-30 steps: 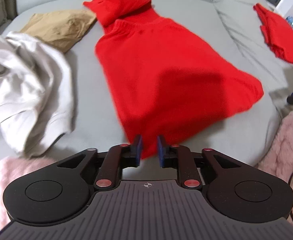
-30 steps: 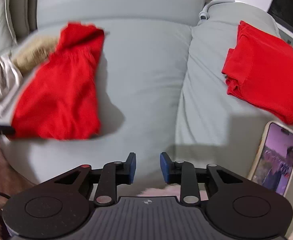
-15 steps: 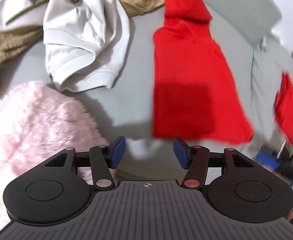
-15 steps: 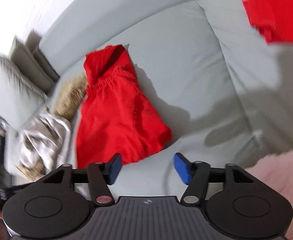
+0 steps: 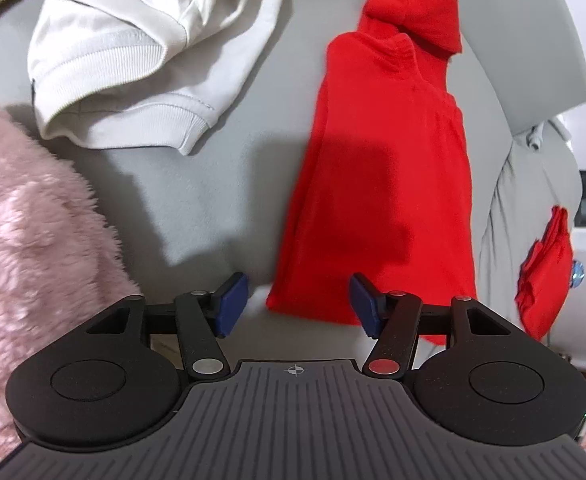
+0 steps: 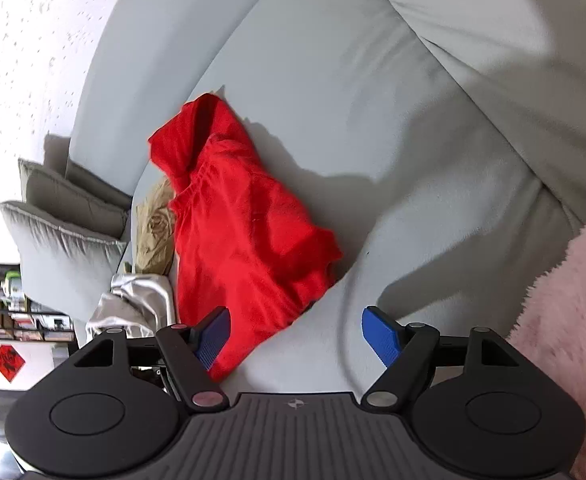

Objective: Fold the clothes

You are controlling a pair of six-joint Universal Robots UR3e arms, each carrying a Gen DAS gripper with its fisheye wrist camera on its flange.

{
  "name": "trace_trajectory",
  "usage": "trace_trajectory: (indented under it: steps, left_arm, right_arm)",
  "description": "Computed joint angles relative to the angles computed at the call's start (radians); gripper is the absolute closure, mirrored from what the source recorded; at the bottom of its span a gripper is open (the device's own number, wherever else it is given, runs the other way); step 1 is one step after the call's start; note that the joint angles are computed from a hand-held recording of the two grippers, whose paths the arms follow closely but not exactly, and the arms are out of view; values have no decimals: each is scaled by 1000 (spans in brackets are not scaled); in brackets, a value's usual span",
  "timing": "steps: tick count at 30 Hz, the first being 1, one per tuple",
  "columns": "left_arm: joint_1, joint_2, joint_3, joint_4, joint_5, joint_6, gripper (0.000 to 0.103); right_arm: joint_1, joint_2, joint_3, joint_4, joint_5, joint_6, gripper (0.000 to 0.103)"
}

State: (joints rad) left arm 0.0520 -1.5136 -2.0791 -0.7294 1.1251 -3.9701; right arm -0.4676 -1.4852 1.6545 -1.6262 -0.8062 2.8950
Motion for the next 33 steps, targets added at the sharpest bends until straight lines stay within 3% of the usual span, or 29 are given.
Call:
trace_trajectory:
  steps: [8,14,15,16,17,18,19,22,30,32,33]
  left_arm:
    - [49,-67,-38,144,-109,28,38]
    - [43,-144,-26,217,-121,26,38]
    - [39,-153,-19,219,-117,30,42]
    - [27,-158,7,195,-102,43,54]
    - [19,-164,25,178,-89,48,61]
    - [1,-166,64,124,-55,64,78]
    - [-17,-168,109,52,-17,89,85]
    - [-31,-131,142,-23,12,141,94]
    - [-41,20,113,-126,-4,184,93]
    - [-70,28,82,-89,65,123,80]
    - [-88,15,91,-93,106,99,61]
  right_arm:
    - [10,61,56,-144,78,28,31]
    - [56,129,36,-234,90,45,30]
    - [61,138,28,-233,96,44,30]
    - [65,142,23,-232,99,45,33]
    - [71,144,17,-235,95,51,40]
    - [80,144,11,-244,80,60,69]
    - [102,140,-9,-253,33,69,83]
    - [123,98,-19,-263,-20,58,86]
    - [74,-8,-113,8,-75,-89,86]
    - [48,-21,-76,4,-79,-97,86]
    - [44,-14,-66,-1,-77,-88,80]
